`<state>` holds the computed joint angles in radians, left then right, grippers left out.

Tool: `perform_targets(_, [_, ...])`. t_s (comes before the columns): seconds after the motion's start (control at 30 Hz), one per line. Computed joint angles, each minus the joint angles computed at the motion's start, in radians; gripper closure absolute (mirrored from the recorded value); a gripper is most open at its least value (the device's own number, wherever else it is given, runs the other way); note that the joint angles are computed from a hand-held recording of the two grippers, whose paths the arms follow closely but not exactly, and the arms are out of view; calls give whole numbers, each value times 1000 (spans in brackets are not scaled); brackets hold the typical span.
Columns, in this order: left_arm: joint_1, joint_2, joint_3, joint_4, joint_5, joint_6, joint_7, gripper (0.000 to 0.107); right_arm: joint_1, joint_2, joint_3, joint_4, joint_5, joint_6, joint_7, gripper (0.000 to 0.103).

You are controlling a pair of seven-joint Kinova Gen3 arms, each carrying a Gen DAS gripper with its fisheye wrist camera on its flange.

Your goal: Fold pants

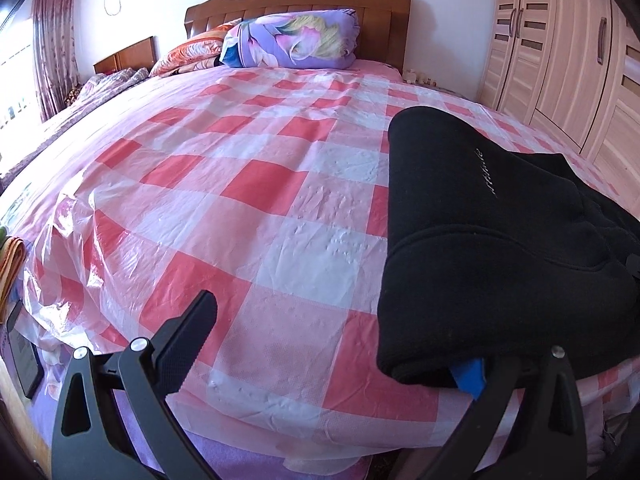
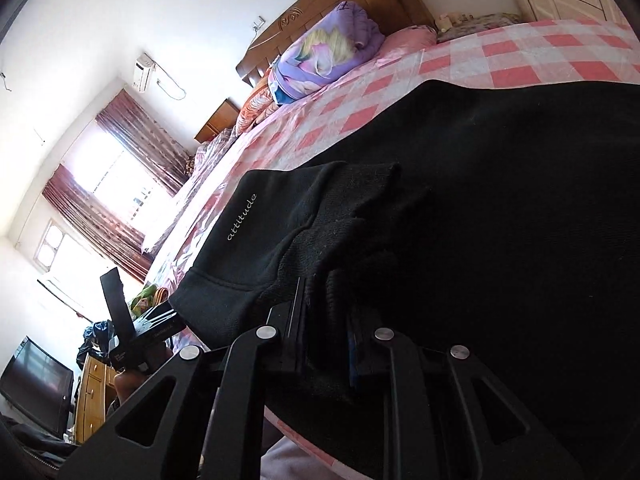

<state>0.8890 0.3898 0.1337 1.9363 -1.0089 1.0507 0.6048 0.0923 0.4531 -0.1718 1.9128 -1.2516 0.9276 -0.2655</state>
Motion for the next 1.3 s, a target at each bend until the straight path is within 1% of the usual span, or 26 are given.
perform_targets(0.03, [0, 2, 1, -4, 4, 4, -5, 6, 0, -8, 0, 0, -4, -1, -3, 85])
perform_targets(0.23, [7, 10, 3, -22, 12, 18, -31, 6, -5, -74, 10, 45, -55, -36, 76, 85])
perform_targets(0.33, [13, 14, 1, -21, 5, 15, -38, 6, -31, -66, 35, 52, -35, -73, 68, 85])
perform_targets(0.37, [14, 15, 0, -21, 4, 15, -39, 6, -24, -41, 34, 49, -27, -66, 44, 85])
perform_targets(0.43, [14, 12, -1, -15, 0, 8, -36, 6, -4, -17, 28, 55, -38, -48, 39, 85])
perform_targets(0.57, [8, 9, 0, -17, 9, 4, -50, 6, -16, -53, 23, 74, -36, -92, 62, 85])
perform_targets(0.7, [15, 13, 12, -41, 28, 39, -120, 6, -4, -44, 24, 79, -50, -82, 65, 85])
perform_targets(0.8, [34, 19, 24, -62, 49, 87, -193, 6, -16, -49, 27, 72, -23, -89, 58, 84])
perform_targets(0.83, [51, 9, 12, -59, 66, 88, -216, 6, -14, -49, 23, 67, -9, -90, 50, 79])
perform_targets(0.87, [51, -6, 18, -56, 80, 87, -237, 6, -10, -49, 21, 59, 9, -80, 31, 75])
perform_targets(0.9, [35, -23, 43, -54, 93, 88, -268, 6, -17, -52, 37, 50, 31, -63, 7, 66])
perform_targets(0.93, [11, -35, 87, -59, 101, 105, -309, 6, -5, -58, 35, 49, 39, -56, -1, 58])
perform_targets(0.97, [-5, -37, 133, -67, 94, 139, -334, 6, 15, -73, 23, 57, 31, -64, 8, 55])
perform_targets(1.0, [-8, -50, 161, -64, 76, 158, -342, 6, 17, -104, 29, 77, 7, -89, 33, 48])
perform_targets(1.03, [-3, -78, 170, -55, 57, 160, -334, 6, 0, -141, 44, 101, -23, -130, 74, 47])
perform_targets(1.07, [8, -125, 161, -43, 34, 146, -310, 6, -17, -177, 48, 116, -38, -170, 115, 47])
perform_targets(1.1, [26, -168, 133, -25, 3, 116, -270, 6, -18, -195, 33, 122, -49, -195, 149, 47])
perform_targets(1.13, [38, -208, 104, -9, -35, 81, -231, 6, -32, -205, 32, 121, -52, -203, 168, 47])
perform_targets(1.17, [32, -235, 82, -11, -72, 51, -207, 6, -52, -212, 28, 117, -53, -210, 177, 47])
perform_targets(1.2, [8, -243, 71, -26, -98, 24, -200, 6, -72, -210, 25, 109, -46, -209, 177, 47])
perform_targets(1.23, [-36, -233, 66, -52, -119, -17, -209, 6, -99, -206, 19, 96, -27, -216, 165, 47])
perform_targets(1.3, [-128, -165, 63, -133, -116, -98, -275, 6, -153, -206, 0, 89, -3, -266, 168, 47])
